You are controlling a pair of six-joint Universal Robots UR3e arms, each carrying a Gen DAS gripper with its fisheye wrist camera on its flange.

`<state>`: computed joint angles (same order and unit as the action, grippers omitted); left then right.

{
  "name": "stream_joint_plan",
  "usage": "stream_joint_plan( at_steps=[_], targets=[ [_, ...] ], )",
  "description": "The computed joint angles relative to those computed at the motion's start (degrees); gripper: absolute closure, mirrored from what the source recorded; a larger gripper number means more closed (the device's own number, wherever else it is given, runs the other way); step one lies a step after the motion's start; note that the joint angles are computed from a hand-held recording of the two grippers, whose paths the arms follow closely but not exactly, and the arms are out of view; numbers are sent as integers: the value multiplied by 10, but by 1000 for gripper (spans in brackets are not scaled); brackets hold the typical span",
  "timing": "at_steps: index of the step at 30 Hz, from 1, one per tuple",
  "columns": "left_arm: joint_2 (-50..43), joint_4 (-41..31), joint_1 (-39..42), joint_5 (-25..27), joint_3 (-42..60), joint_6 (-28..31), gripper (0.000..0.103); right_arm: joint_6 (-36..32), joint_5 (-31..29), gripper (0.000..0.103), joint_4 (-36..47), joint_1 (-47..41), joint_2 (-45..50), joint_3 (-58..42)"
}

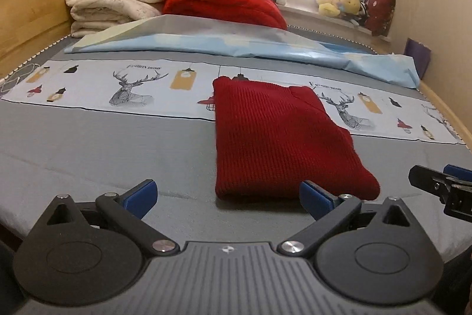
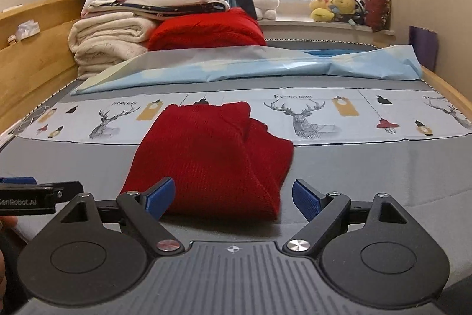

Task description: Fold small clothes

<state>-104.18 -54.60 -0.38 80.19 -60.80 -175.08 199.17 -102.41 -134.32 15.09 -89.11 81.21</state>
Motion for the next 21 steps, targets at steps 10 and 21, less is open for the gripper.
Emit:
stream_joint_plan(
  at_steps=[10, 21],
  targets=[
    [3, 16, -9, -13, -17, 9, 1, -4, 5, 14, -14, 13, 24, -18],
    [3, 23, -10, -19, -22, 10, 1, -22, -6, 14, -22, 36, 44, -38]
  ],
)
